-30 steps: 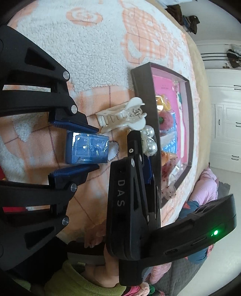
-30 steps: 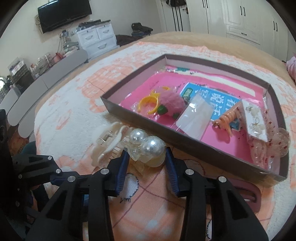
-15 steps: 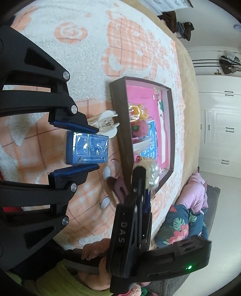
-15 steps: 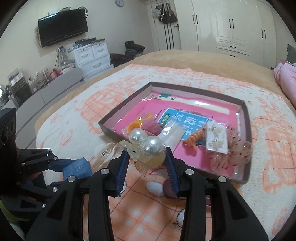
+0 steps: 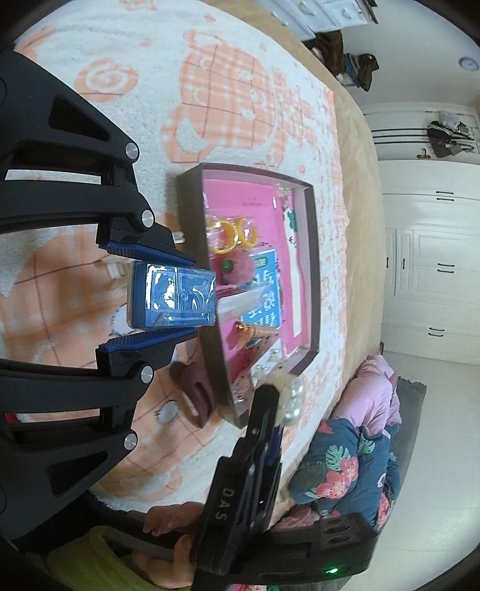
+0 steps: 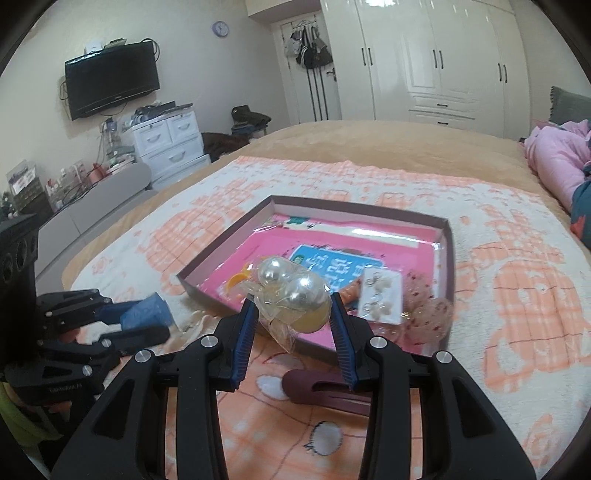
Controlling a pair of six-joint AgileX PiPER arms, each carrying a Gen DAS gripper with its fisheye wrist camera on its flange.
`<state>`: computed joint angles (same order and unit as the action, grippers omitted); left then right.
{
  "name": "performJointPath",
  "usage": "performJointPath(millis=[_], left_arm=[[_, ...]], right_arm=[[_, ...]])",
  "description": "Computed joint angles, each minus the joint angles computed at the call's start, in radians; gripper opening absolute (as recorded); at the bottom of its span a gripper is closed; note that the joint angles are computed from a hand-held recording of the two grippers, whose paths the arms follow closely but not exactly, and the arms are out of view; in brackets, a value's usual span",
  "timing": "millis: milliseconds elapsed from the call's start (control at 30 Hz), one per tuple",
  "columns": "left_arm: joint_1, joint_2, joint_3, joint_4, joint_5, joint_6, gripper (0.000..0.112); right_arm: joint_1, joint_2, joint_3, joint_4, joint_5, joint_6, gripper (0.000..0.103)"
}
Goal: Organize jewelry
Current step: 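Carry the blue case over the box with the left tool while the right tool carries the pearl clip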
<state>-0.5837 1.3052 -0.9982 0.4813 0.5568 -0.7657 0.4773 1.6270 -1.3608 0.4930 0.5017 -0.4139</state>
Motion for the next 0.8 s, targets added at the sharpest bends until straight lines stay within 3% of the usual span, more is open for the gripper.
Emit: performJointPath(millis=[800], left_arm=[[0.063,0.161,-0.212,-0.019,-0.013,0.063,0.025]], right_arm=[[-0.104,-0.013,-0.006,0.050,-0.020,-0.013,0.037]])
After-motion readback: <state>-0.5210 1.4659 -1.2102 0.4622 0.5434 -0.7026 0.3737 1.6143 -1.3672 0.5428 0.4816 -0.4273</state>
